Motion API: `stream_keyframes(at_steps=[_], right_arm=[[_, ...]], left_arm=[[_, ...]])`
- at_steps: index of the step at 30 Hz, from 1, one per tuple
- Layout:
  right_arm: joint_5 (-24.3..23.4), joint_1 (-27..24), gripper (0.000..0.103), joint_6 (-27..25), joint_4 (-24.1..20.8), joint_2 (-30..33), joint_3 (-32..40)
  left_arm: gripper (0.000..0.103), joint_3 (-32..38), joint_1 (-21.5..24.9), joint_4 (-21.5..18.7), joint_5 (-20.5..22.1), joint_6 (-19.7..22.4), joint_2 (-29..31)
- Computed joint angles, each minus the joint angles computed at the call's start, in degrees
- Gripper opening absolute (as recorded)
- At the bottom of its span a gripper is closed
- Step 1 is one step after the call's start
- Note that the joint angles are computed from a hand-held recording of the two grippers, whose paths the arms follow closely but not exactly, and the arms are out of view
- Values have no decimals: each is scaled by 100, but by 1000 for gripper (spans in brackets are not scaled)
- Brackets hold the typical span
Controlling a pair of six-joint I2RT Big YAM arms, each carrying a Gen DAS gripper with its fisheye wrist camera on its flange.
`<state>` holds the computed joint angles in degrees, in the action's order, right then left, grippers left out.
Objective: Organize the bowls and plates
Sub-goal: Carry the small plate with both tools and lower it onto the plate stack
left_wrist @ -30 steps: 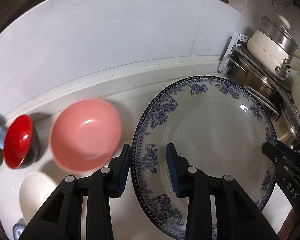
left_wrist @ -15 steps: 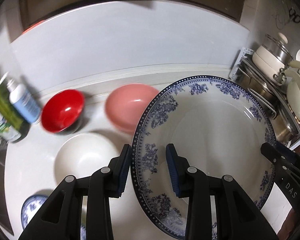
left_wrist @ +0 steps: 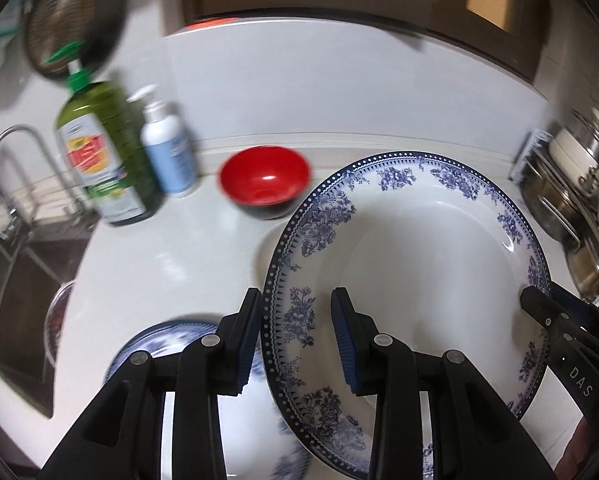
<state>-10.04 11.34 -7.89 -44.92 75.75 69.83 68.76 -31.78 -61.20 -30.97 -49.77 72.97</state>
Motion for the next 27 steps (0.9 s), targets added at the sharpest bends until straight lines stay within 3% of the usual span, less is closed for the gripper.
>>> stream_keyframes(at_steps=[16, 23, 27], right_arm=[[-180, 1214, 34, -11, -199, -422, -417], [-114, 1750, 34, 70, -253, -408, -547], [-81, 2009, 34, 71, -277, -297, -600]], left_arm=[[35, -1208, 18, -1304, -353, -1597, -1569], [35, -1637, 92, -1661, -216, -2018, -2008], [35, -1884, 228, -1691, -7, -2045, -2163]])
